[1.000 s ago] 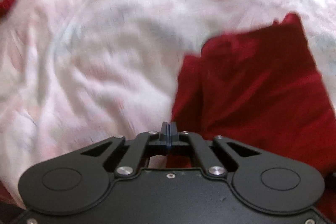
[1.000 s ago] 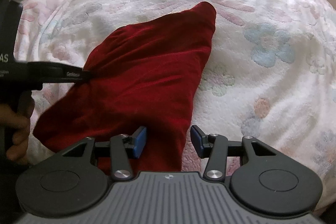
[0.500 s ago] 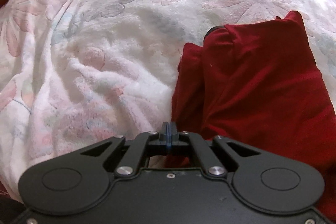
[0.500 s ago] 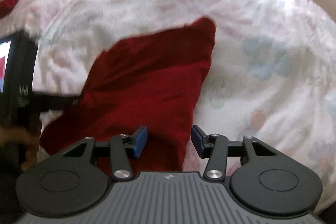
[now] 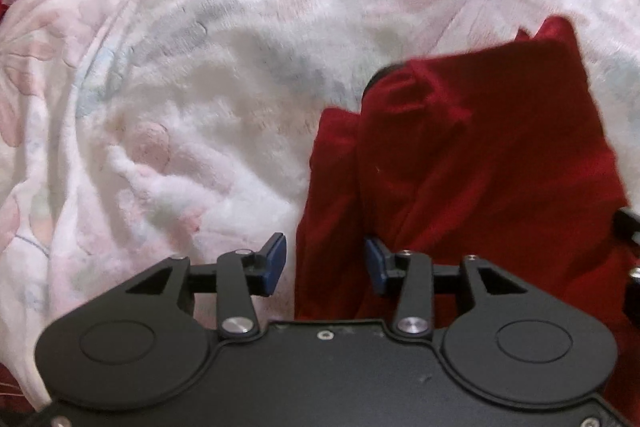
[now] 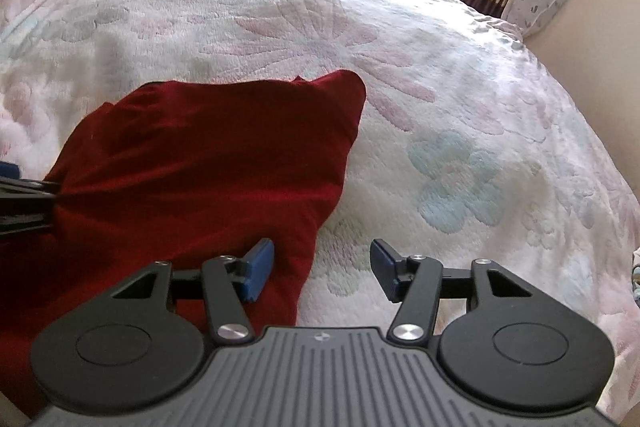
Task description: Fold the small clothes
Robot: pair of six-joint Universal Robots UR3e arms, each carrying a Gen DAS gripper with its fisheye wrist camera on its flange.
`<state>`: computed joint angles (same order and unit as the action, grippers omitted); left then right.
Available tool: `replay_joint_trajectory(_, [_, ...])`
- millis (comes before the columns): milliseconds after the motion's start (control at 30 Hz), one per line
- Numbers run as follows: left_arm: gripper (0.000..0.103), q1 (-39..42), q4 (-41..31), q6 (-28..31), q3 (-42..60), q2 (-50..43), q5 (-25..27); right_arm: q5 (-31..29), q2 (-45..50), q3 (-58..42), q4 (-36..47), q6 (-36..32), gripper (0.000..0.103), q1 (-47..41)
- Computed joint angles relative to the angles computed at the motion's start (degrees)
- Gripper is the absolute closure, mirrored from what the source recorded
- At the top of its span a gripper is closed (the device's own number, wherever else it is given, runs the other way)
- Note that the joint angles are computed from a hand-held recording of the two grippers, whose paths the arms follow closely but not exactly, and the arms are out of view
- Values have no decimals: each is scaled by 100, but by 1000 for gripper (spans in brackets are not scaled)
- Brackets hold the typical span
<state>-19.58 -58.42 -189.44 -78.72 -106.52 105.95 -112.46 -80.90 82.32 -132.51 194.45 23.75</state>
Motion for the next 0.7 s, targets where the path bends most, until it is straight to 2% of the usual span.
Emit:
replay_joint_trajectory(67, [60, 17, -28, 28, 33, 28, -24, 127, -53, 13, 6, 22, 38, -71])
replay_joint_trajectory(167, [59, 151, -82, 141, -44, 450, -362, 379, -195, 87, 63, 53, 38, -181])
replay_joint_trajectory(200, [55, 195, 32, 146, -119, 602, -476, 474, -225, 112, 63, 57, 38, -232])
replay_joint_trajectory(300, [51, 451, 263, 169, -176, 770, -1213, 1024, -479, 308, 6, 95, 38, -482])
replay_joint_trajectory(367, [51, 534, 5, 189, 76, 546, -1580, 1223, -501, 320, -10, 115, 38, -565])
replay_joint_trajectory(400, [51, 516, -82, 246, 191, 385, -1626, 1247, -470, 291, -8, 107, 38, -565])
replay_joint_trajectory(467, [51, 333, -188, 241, 425, -44, -1287, 1329, -452, 285, -12, 110, 38, -567])
replay_joint_trajectory(500, [49, 290, -116, 240, 409, -226, -1183, 1411, -453, 294, -17, 108, 38, -594])
replay_joint_trajectory(567, [50, 360, 371, 253, 27, -254, -1336, 1459, -388, 263, -7, 107, 37, -608])
replay_joint_trajectory(600, [58, 399, 532, 257, -102, -229, -1420, 1454, -346, 256, -25, 106, 37, -613])
replay_joint_trajectory(633, [76, 429, 576, 186, -145, -197, -1492, 1481, -300, 241, -22, 120, 36, -628])
replay_joint_trajectory(700, [84, 423, 541, 15, -94, -143, -1527, 1616, -269, 263, -12, 150, 36, -704])
